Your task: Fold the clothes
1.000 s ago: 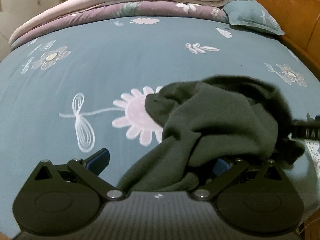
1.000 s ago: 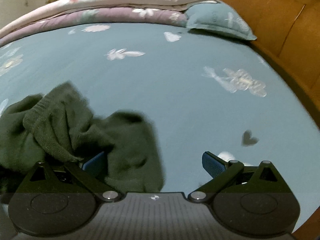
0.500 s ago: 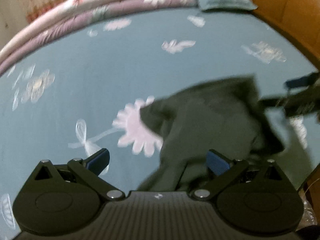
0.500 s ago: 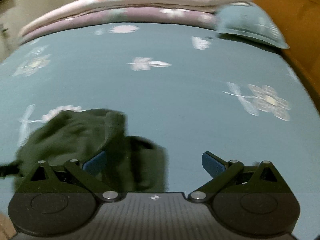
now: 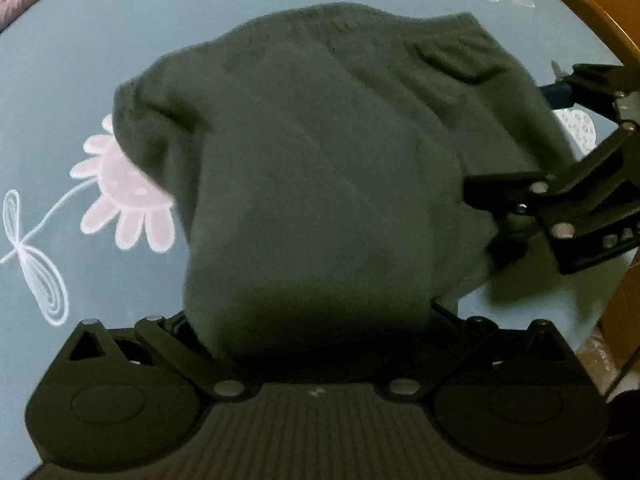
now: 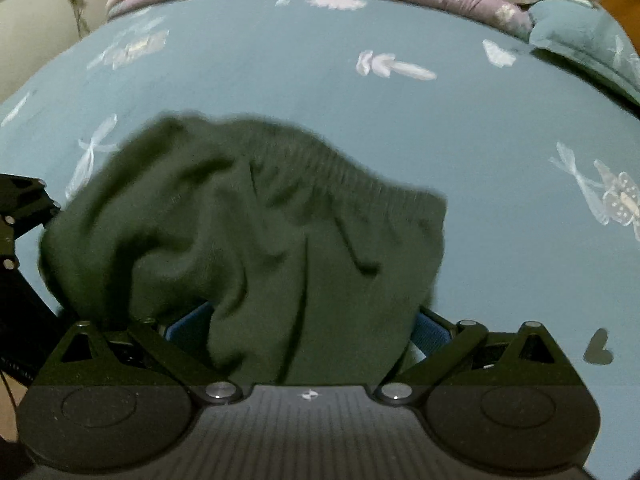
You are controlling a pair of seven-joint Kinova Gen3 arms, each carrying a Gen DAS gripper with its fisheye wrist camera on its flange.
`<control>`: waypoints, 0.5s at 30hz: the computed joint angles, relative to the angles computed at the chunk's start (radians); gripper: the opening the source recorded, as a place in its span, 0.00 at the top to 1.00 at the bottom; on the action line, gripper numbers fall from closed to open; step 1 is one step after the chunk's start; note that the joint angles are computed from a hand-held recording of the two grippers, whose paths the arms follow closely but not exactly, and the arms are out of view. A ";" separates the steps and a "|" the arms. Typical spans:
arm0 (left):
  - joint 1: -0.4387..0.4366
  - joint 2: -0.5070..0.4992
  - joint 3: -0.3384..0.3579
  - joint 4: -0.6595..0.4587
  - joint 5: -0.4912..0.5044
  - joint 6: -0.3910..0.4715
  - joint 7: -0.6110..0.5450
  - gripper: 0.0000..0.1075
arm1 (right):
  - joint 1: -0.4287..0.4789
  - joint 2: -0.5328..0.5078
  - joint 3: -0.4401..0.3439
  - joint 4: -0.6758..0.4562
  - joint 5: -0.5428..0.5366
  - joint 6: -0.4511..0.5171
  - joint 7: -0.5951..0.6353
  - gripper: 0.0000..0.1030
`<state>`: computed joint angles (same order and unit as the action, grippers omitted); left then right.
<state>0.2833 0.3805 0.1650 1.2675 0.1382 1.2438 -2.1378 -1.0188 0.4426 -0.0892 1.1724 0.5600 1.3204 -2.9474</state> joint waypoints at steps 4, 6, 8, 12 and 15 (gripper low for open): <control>-0.087 -0.045 0.022 0.111 0.111 -0.104 -0.150 0.04 | 0.074 -0.078 -0.101 0.184 0.057 -0.163 -0.117 0.00; -0.145 -0.069 0.050 0.172 0.166 -0.159 -0.226 0.04 | 0.137 -0.106 -0.174 0.242 0.081 -0.199 -0.143 0.00; -0.132 -0.067 0.020 0.164 0.180 -0.149 -0.249 0.04 | 0.141 -0.115 -0.174 0.244 0.073 -0.171 -0.140 0.00; -0.116 -0.038 -0.002 0.071 0.136 -0.064 -0.197 0.05 | 0.013 -0.103 -0.007 0.191 0.025 -0.010 -0.109 0.00; -0.128 -0.069 -0.006 0.049 0.131 -0.075 -0.207 0.05 | -0.053 -0.108 0.079 0.188 0.032 0.096 -0.076 0.00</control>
